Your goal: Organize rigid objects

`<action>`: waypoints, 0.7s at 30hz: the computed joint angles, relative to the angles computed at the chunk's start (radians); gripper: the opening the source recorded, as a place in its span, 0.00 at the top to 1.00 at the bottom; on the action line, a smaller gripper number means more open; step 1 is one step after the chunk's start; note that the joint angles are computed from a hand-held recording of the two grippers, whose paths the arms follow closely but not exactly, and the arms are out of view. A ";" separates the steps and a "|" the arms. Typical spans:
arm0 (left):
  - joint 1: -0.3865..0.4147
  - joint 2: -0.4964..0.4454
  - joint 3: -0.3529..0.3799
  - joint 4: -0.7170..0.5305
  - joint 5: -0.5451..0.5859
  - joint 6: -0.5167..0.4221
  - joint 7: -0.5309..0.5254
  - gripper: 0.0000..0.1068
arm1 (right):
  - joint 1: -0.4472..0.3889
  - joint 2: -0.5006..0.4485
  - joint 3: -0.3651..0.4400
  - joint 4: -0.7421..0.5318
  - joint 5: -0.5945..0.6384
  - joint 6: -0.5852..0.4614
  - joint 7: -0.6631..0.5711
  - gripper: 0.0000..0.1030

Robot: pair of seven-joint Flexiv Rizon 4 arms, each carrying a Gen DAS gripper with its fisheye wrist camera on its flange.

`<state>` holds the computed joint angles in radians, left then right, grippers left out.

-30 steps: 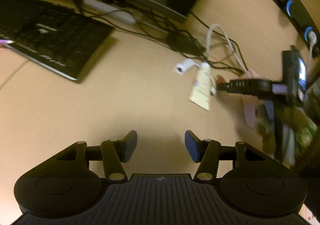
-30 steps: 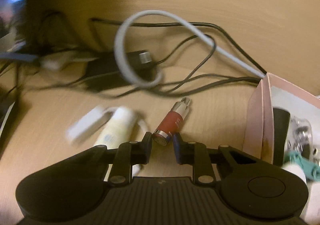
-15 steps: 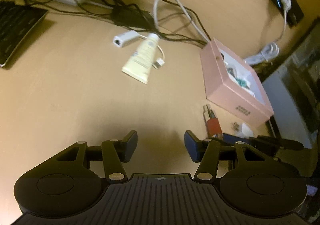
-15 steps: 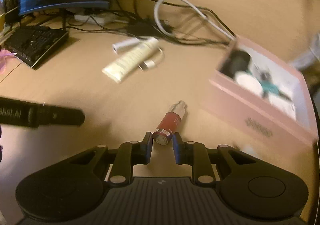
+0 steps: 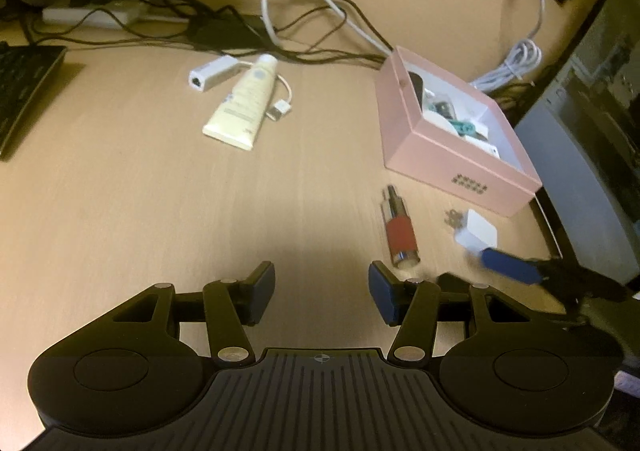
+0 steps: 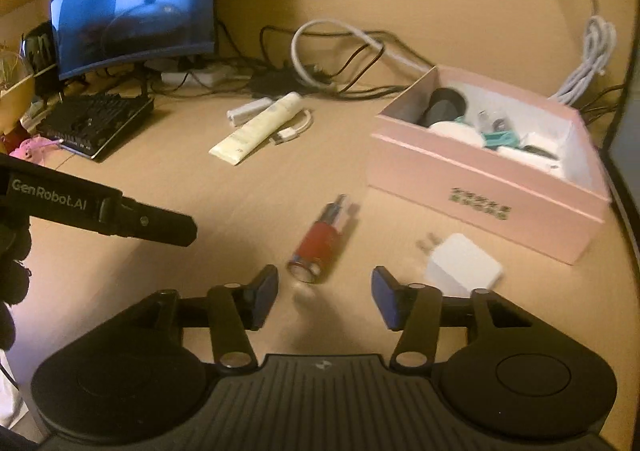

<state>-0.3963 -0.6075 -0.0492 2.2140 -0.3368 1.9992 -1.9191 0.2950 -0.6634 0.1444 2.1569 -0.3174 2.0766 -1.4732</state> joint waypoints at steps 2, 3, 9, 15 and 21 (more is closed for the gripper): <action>0.064 -0.012 -0.056 -0.007 0.053 0.009 -0.017 0.47 | 0.065 0.018 -0.059 0.024 0.089 0.019 -0.015 0.38; 0.071 -0.016 -0.063 -0.014 0.062 0.007 -0.020 0.47 | 0.076 0.028 -0.072 0.034 0.116 0.011 -0.015 0.38; 0.058 -0.047 -0.060 -0.079 0.085 0.008 -0.009 0.47 | 0.224 0.064 -0.222 0.082 0.326 -0.034 -0.043 0.32; -0.004 -0.072 -0.013 -0.154 0.050 -0.035 0.055 0.47 | 0.345 0.053 -0.326 0.101 0.484 -0.048 -0.060 0.30; -0.235 -0.138 0.216 -0.287 -0.102 -0.174 0.155 0.47 | 0.330 0.045 -0.305 0.106 0.527 -0.023 -0.038 0.23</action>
